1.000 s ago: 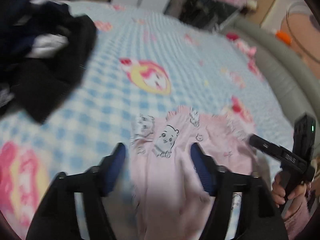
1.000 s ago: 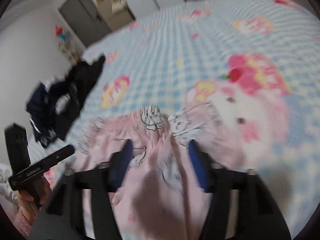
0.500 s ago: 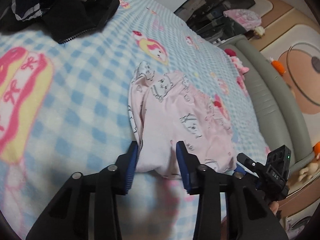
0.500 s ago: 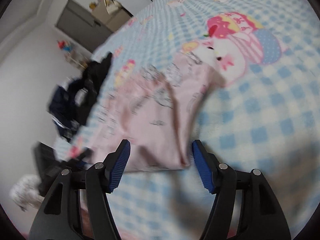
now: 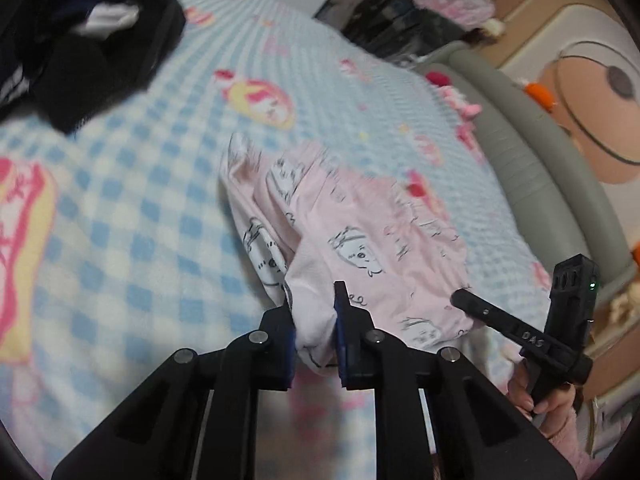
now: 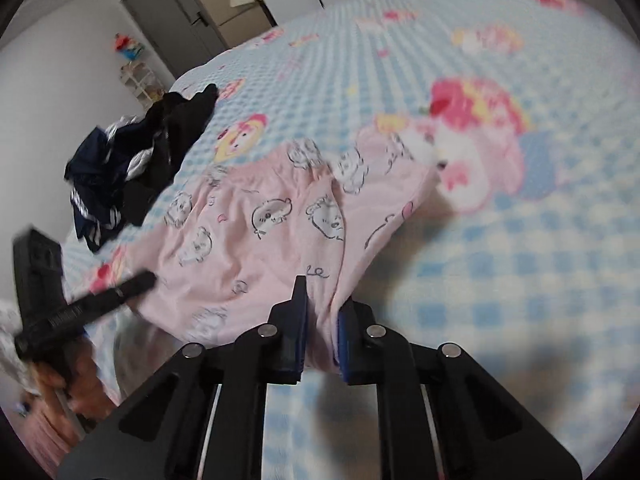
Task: Fold clothes
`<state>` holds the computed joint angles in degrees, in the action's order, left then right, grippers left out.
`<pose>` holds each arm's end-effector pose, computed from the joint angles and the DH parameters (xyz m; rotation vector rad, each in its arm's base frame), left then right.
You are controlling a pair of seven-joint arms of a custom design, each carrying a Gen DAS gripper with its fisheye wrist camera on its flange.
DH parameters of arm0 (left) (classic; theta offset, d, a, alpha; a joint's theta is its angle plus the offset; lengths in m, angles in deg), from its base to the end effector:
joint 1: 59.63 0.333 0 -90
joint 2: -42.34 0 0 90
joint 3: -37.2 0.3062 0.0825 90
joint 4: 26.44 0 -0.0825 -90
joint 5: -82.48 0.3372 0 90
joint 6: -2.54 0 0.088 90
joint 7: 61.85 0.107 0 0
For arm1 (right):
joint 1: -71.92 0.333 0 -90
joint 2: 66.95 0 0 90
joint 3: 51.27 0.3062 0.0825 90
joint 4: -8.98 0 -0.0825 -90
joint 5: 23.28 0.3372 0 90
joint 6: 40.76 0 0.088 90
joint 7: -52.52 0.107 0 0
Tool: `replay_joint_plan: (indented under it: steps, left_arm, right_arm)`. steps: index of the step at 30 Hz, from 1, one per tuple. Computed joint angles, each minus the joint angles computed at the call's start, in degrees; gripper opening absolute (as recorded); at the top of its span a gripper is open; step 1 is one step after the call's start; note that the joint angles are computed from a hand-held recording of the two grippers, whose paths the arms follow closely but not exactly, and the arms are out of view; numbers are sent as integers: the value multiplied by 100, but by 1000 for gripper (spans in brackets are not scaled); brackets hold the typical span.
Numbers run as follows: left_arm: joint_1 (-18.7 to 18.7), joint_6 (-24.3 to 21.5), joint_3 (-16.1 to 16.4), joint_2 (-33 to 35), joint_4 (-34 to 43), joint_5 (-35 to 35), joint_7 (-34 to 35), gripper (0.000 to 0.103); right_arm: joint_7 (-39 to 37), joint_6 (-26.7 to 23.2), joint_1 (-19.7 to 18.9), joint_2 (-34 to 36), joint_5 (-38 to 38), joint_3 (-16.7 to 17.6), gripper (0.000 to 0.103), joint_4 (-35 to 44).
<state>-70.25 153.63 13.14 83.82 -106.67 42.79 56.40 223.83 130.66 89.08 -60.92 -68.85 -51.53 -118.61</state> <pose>0.6422 -0.3260 0.3719 1.4931 -2.2218 1.2190 0.4977 0.2043 0.4099 -1.3950 2.0450 -0.4148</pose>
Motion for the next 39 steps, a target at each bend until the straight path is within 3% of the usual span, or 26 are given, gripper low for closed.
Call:
replay_joint_plan:
  steps: [7, 9, 11, 14, 18, 20, 22, 24, 26, 27, 28, 31, 32, 35, 39]
  left_arm:
    - [511, 130, -193, -1092, -1543, -773, 853, 15]
    - [377, 244, 51, -1243, -1915, -734, 752, 15]
    - [200, 409, 309, -1293, -2210, -530, 478, 15]
    - [367, 597, 218, -1365, -2490, -770, 620, 12]
    - [109, 1053, 522, -1559, -2686, -325, 233, 13]
    - [69, 1248, 544, -1676, -2754, -171, 62, 13]
    - [31, 1461, 513, -1830, -2829, -17, 18, 13]
    - [-177, 1794, 475, -1994, -2906, 428, 252, 18]
    - [-354, 2005, 409, -2051, -2928, 833, 457, 42]
    - [-435, 2055, 366, -1994, -2872, 986, 517, 61]
    - [-687, 2143, 522, -1945, -2842, 1201, 443, 63]
    - [-1938, 2535, 1700, -1802, -2931, 2495, -732, 63]
    - [-2099, 2547, 1839, -1755, -2953, 2648, -821, 63]
    - [-2392, 2295, 2167, -1567, -2923, 3153, -1198, 63]
    - [-2023, 2453, 1903, -1565, -3119, 3383, -1236, 62]
  right_arm:
    - [607, -368, 21, -721, -722, 378, 10, -537]
    - [451, -286, -22, -594, -300, 423, 11, -798]
    - [204, -567, 39, -471, 136, 493, 11, -955]
    - [477, -623, 79, -603, -256, 473, 16, -1059]
    - [920, -646, -62, -958, -559, 499, 28, -1303]
    - [1097, -1142, -88, -1176, -565, 633, 31, -1335]
    - [970, -2245, -48, -1324, -394, 904, 31, -1090]
    - [906, -2776, 60, -1374, -571, 962, 31, -820]
    - [775, -2836, 105, -1287, -745, 976, 39, -561]
    - [662, -2687, 130, -1136, -770, 953, 42, -427]
    - [541, -2539, 159, -983, -787, 927, 43, -289]
    - [63, -2226, 318, -346, -665, 871, 43, 147]
    - [-115, -2185, 393, -122, -575, 849, 43, 286]
    - [-340, -2519, 691, 324, -448, 759, 43, 525]
    - [-255, -2872, 988, 282, -801, 623, 42, 437]
